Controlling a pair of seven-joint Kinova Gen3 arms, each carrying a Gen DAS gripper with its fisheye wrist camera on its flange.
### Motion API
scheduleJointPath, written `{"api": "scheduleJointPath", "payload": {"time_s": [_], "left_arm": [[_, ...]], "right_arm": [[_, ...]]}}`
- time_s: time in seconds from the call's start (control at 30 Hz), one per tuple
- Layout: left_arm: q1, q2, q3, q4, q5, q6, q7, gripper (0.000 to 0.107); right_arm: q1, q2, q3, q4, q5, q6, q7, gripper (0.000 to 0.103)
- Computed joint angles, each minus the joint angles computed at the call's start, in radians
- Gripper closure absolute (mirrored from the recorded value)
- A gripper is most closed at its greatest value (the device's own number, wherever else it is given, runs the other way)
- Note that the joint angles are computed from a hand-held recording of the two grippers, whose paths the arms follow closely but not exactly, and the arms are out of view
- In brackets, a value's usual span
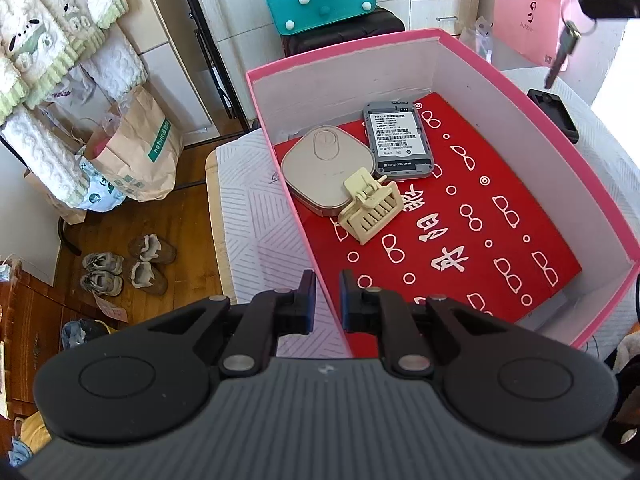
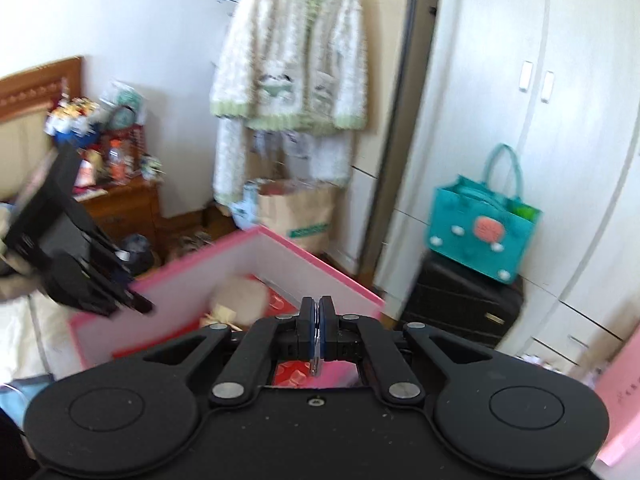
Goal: Organize rigid objects
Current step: 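Carry the keys into the pink box beside the clip and release, then grasp the black AA battery on the table with the right gripper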
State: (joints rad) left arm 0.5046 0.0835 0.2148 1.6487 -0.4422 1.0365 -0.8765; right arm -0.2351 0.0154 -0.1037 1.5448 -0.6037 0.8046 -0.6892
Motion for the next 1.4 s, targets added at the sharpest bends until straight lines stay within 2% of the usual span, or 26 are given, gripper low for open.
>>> {"api": "scheduleJointPath", "payload": {"time_s": [0.13, 0.23, 0.33, 0.43, 0.5, 0.6, 0.73, 0.8, 0.87, 1.0, 1.17, 1.33, 1.4], "left_arm": [[0.004, 0.003, 0.002, -0.003, -0.007, 0.005, 0.001, 0.096], [0.01, 0.006, 0.004, -0.004, -0.019, 0.01, 0.0, 0.097], [0.023, 0.012, 0.007, -0.005, -0.041, 0.019, 0.014, 0.097], [0.03, 0.015, 0.006, -0.007, -0.051, 0.024, 0.02, 0.097], [0.032, 0.014, 0.004, -0.004, -0.054, 0.022, 0.025, 0.097], [0.029, 0.009, 0.002, 0.0, -0.047, 0.015, 0.024, 0.097], [0.023, -0.001, 0.003, 0.013, -0.045, -0.002, 0.031, 0.097], [0.02, -0.005, 0.005, 0.02, -0.046, -0.011, 0.031, 0.097], [0.018, -0.009, 0.006, 0.028, -0.05, -0.021, 0.035, 0.096], [0.012, -0.02, 0.008, 0.048, -0.051, -0.046, 0.045, 0.096], [0.003, -0.03, 0.014, 0.066, -0.054, -0.068, 0.057, 0.096], [0.007, -0.02, 0.019, 0.052, -0.062, -0.049, 0.04, 0.096], [0.008, -0.023, 0.017, 0.058, -0.062, -0.055, 0.046, 0.096]], "right_arm": [[0.008, 0.066, -0.011, -0.055, -0.07, 0.085, 0.017, 0.1], [0.002, 0.121, -0.037, -0.068, -0.073, 0.108, -0.005, 0.1], [-0.036, 0.174, -0.064, -0.077, -0.007, 0.093, -0.074, 0.1], [-0.081, 0.206, -0.08, -0.056, 0.075, 0.03, -0.152, 0.1], [-0.082, 0.221, -0.092, -0.043, 0.086, 0.002, -0.177, 0.099], [-0.051, 0.211, -0.114, -0.009, 0.043, -0.049, -0.171, 0.093], [0.031, 0.175, -0.12, 0.027, -0.089, -0.045, -0.106, 0.093], [0.058, 0.135, -0.106, 0.07, -0.138, -0.059, -0.071, 0.092], [0.081, 0.094, -0.082, 0.115, -0.191, -0.067, -0.044, 0.084], [0.105, 0.016, -0.016, 0.217, -0.261, -0.09, -0.02, 0.077], [0.11, -0.031, 0.051, 0.302, -0.189, -0.11, -0.132, 0.071], [0.11, -0.02, 0.064, 0.354, -0.068, -0.126, -0.29, 0.07], [0.112, -0.015, 0.066, 0.378, -0.059, -0.132, -0.306, 0.07]]}}
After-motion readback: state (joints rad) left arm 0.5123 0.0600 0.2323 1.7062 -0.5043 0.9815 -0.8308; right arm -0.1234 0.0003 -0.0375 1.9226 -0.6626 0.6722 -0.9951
